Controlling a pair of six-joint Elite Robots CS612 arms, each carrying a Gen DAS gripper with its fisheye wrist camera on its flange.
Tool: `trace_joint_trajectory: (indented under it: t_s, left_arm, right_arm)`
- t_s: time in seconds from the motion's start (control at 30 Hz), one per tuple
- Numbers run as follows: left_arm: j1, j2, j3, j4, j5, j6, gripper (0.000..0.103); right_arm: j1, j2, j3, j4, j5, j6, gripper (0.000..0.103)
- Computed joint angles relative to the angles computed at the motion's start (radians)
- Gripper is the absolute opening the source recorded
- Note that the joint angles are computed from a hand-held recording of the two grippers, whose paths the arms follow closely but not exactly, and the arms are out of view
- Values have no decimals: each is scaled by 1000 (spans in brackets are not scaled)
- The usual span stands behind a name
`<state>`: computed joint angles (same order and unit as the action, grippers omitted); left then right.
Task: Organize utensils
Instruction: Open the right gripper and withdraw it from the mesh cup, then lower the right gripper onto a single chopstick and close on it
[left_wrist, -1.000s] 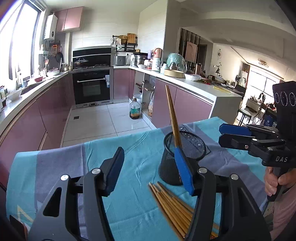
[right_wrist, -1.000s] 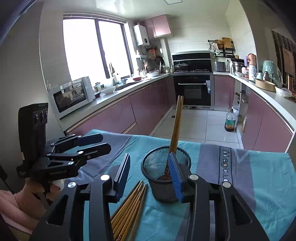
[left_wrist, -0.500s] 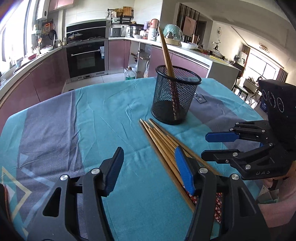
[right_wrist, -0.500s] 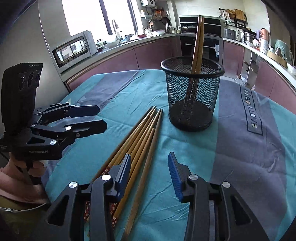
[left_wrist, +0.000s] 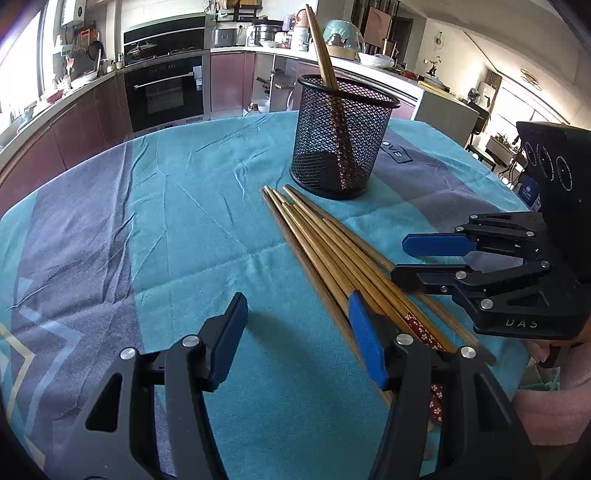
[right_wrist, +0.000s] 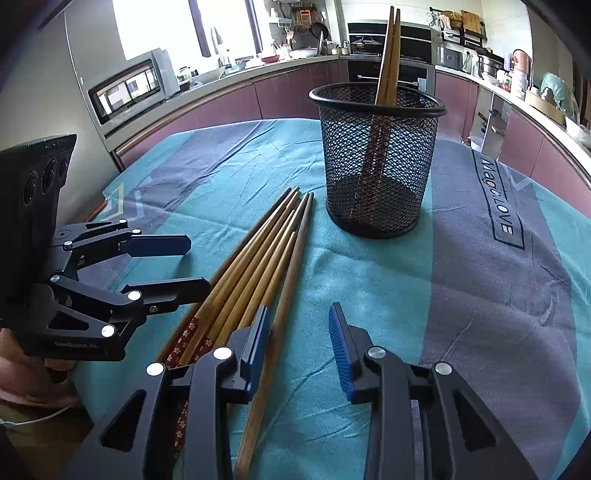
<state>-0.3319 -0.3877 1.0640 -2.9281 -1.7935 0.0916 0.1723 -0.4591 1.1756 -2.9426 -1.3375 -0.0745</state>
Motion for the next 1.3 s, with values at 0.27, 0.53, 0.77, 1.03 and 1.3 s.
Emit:
trace_joint_trajectory:
  t_s: [0.27, 0.53, 0.77, 1.03, 1.3]
  left_arm:
    - [-4, 2, -3, 8, 23, 14, 53]
    - [-2, -1, 1, 17, 28, 27, 50]
    - [-9, 16, -35, 39, 62, 31, 44]
    - [-8, 41, -90, 70, 70, 8, 26]
    - [-6, 48, -106, 80, 62, -34, 14]
  right_arm:
    - [1, 5, -10, 3, -10, -5, 30]
    - [1, 4, -10, 10, -20, 1, 25]
    - [12, 18, -43, 25, -64, -23, 25]
    - [17, 43, -96, 48, -78, -28, 18]
    - [15, 49, -110, 52, -61, -12, 8]
